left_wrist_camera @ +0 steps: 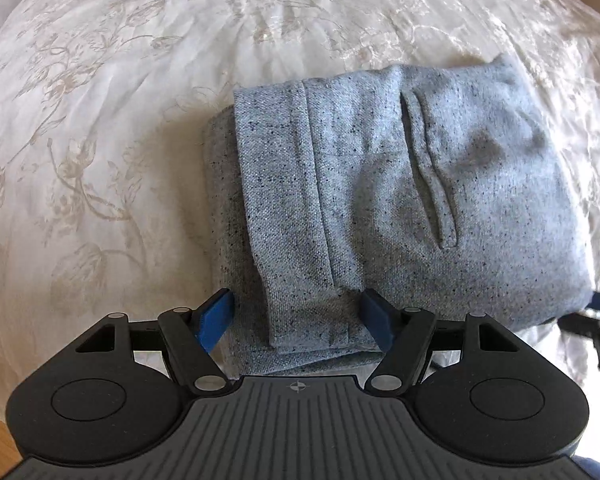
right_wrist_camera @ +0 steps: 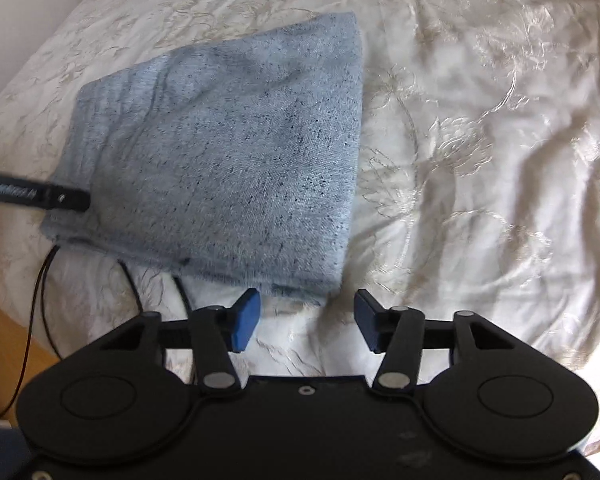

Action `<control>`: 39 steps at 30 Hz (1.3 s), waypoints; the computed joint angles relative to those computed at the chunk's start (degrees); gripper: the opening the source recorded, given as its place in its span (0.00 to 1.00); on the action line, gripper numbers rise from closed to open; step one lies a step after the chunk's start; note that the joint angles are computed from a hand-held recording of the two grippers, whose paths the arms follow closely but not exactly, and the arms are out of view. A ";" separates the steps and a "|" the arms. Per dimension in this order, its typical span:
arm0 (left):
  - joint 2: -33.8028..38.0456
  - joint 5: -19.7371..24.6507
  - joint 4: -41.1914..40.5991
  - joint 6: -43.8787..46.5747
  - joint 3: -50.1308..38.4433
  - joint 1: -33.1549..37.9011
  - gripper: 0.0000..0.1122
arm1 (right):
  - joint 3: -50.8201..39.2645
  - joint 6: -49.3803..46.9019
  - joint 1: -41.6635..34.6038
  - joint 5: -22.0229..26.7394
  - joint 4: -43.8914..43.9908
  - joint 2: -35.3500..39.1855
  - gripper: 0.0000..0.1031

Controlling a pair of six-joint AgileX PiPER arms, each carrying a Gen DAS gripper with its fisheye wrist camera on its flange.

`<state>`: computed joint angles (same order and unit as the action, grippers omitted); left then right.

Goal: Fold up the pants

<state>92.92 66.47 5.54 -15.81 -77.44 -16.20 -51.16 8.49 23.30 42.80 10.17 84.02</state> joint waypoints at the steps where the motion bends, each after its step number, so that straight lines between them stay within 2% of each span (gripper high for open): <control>1: 0.25 0.04 -0.19 0.80 -0.06 0.26 0.62 | -1.03 2.89 -0.04 -0.54 -2.65 1.11 0.40; 2: 0.39 -0.12 -1.06 1.67 0.02 0.80 0.62 | -1.22 6.69 -1.11 -0.62 -4.99 2.33 0.33; 4: 0.50 -0.20 -3.37 2.94 0.09 2.30 0.62 | -0.69 11.08 -4.50 -0.17 -2.82 3.05 0.43; 6: -0.05 0.11 -4.86 3.77 -0.24 3.65 0.61 | -0.20 6.80 -7.15 0.51 2.48 1.60 0.43; 10: -4.50 -2.05 -10.04 8.69 1.84 7.50 0.60 | -0.12 -2.80 -8.11 2.67 4.76 -3.81 0.44; 12: -7.50 -4.38 -14.94 12.59 4.19 11.20 0.60 | -0.67 -6.45 -9.28 3.04 6.12 -5.53 0.47; 15: -8.96 -5.65 -22.70 18.10 6.11 17.44 0.63 | -2.71 -10.73 -10.44 1.23 7.37 -5.99 0.56; 17: -8.14 -6.74 -22.50 17.96 6.59 18.94 0.70 | -4.58 -12.91 -10.87 -0.72 8.86 -3.95 0.67; 21: -4.24 -6.84 -22.86 19.47 5.69 20.62 0.80 | -9.42 -18.83 -11.86 -4.18 14.84 4.32 0.70; 24: -1.15 -6.45 -25.62 22.70 4.92 21.81 0.82 | -13.03 -24.37 -12.55 -4.51 19.45 10.24 0.78; 26: 0.77 -6.18 -28.04 24.87 4.37 22.54 0.84 | -15.02 -27.25 -13.28 -3.60 21.98 13.61 0.86; 29: 3.67 -5.36 -31.74 28.53 3.30 23.04 0.86 | -17.08 -30.18 -14.84 -1.72 23.90 17.29 0.86; 30: 4.73 -5.23 -32.81 29.50 2.90 22.91 0.91 | -17.48 -31.34 -15.39 -0.78 25.03 18.29 0.87; 33: 7.19 -5.33 -34.73 31.26 2.35 22.80 0.91 | -18.69 -34.39 -16.48 0.94 28.16 21.65 0.89; 39: 10.05 -6.35 -39.41 33.03 1.24 24.28 0.91 | -18.88 -39.43 -17.62 1.59 37.88 26.00 1.00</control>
<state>102.97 60.13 -33.87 17.22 -76.20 8.09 -70.04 -30.94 5.68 44.38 48.05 110.01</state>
